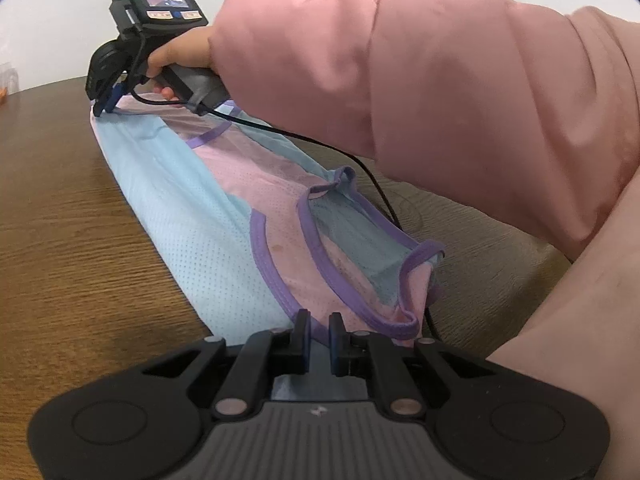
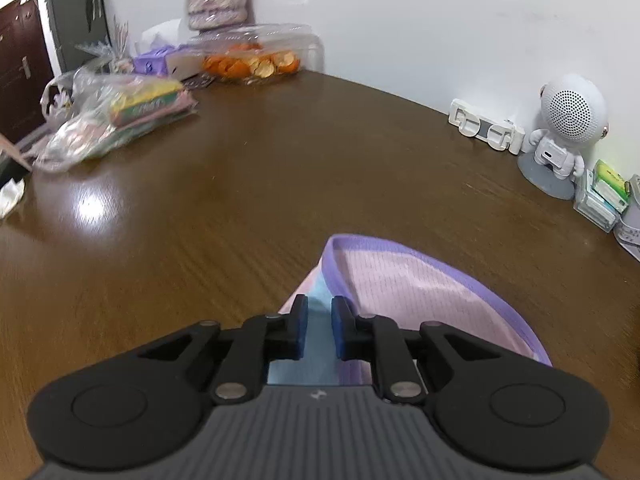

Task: Fold clothes

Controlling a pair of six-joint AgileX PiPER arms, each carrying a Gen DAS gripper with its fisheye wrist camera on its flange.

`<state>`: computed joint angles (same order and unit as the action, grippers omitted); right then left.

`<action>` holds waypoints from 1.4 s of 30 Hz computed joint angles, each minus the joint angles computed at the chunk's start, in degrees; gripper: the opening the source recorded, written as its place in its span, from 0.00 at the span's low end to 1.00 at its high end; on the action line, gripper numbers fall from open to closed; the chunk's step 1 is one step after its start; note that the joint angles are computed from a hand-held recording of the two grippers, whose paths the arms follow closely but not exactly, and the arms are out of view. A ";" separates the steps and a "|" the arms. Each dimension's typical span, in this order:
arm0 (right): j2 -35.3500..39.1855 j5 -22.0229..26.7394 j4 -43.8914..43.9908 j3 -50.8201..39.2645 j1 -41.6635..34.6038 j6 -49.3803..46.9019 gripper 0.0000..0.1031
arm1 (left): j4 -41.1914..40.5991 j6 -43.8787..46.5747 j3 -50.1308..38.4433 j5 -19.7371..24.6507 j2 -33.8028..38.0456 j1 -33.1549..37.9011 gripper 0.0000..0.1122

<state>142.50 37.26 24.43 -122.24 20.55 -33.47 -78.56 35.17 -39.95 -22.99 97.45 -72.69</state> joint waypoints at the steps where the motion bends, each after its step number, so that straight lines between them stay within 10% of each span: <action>1: 0.60 0.51 0.06 -1.16 -0.06 0.39 0.15 | -0.15 0.11 0.11 0.04 -0.14 -0.05 0.06; 8: -11.45 0.34 17.76 14.98 -4.94 -13.95 0.39 | 1.12 -1.19 0.04 -0.02 0.18 0.03 0.07; 15: -31.84 3.69 23.49 44.74 -9.98 -36.04 0.40 | 5.20 -10.56 1.91 -3.89 -1.31 -1.62 0.17; 27: -57.30 15.25 37.77 83.03 -35.80 -65.58 0.53 | -13.29 5.01 -2.02 -9.15 -0.09 -7.96 0.05; 42: -58.18 26.55 27.96 100.80 -78.35 -86.34 0.56 | -18.61 13.27 -9.60 -11.80 7.16 -10.21 0.05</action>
<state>84.32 63.82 52.39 -21.45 -57.80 -119.81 -97.17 48.44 -49.56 -34.78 104.61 -82.89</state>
